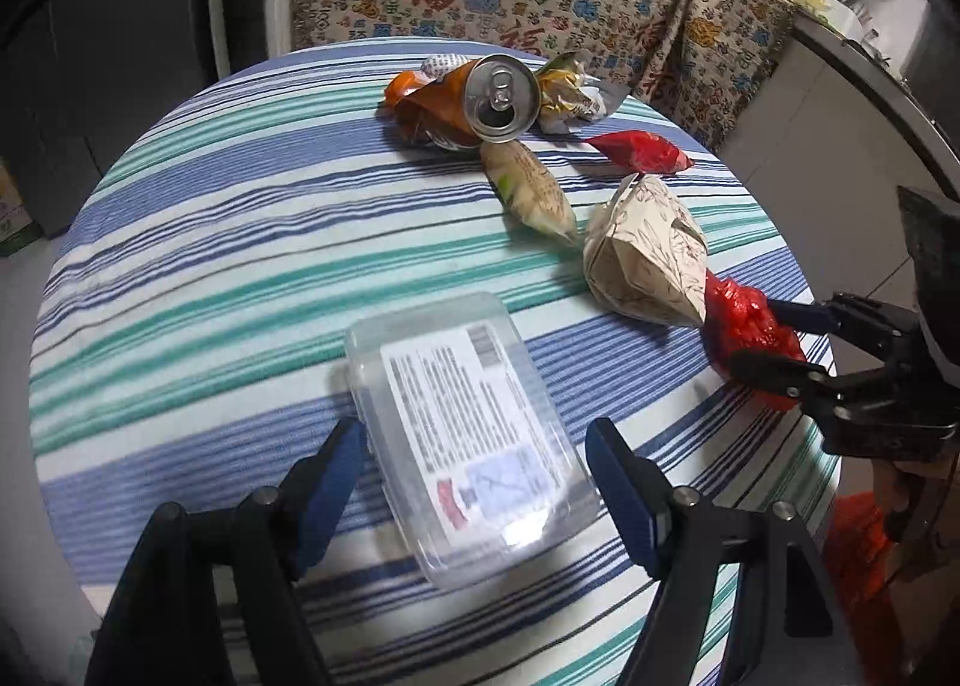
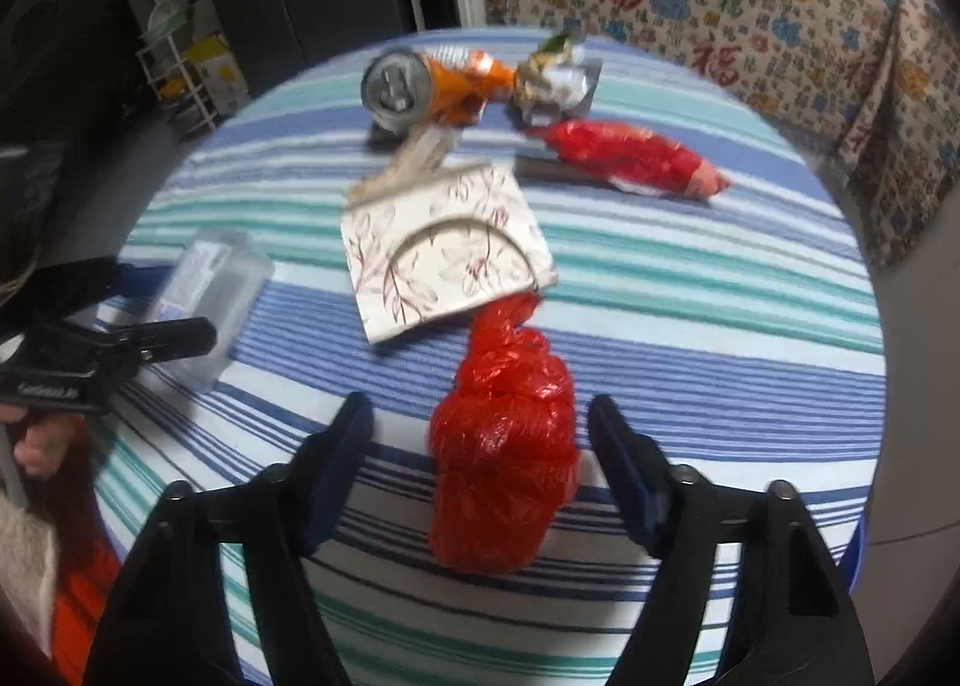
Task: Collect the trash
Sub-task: 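Grasp the clear plastic box with the left tool while the right tool grasps the red plastic bag, then carry the plastic box and red bag over the blue wastebasket with both tools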
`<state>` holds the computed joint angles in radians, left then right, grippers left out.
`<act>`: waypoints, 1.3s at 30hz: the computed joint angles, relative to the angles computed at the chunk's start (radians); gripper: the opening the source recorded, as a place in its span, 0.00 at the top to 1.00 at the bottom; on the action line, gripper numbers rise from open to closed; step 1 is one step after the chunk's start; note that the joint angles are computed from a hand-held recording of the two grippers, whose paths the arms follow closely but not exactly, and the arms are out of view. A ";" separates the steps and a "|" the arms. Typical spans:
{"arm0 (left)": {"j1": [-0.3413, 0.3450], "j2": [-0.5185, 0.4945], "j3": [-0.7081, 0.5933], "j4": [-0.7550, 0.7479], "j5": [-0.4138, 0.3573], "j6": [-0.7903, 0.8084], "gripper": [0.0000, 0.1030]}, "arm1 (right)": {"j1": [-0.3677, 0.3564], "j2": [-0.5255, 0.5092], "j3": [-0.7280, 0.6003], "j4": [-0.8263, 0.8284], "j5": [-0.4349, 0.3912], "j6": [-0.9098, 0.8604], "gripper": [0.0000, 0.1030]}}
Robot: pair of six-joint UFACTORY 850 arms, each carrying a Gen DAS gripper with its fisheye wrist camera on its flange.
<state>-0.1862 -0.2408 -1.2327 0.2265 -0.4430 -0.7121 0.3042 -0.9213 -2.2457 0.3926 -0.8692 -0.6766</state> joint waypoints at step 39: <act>-0.152 0.010 -0.074 0.372 -0.005 -0.408 0.40 | -0.117 0.147 0.158 0.159 -0.015 -0.088 0.60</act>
<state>-0.3384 -0.2305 -1.3064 0.5990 -0.4484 -1.1199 0.1874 -0.7746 -2.0874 0.5513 -0.8841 -0.7644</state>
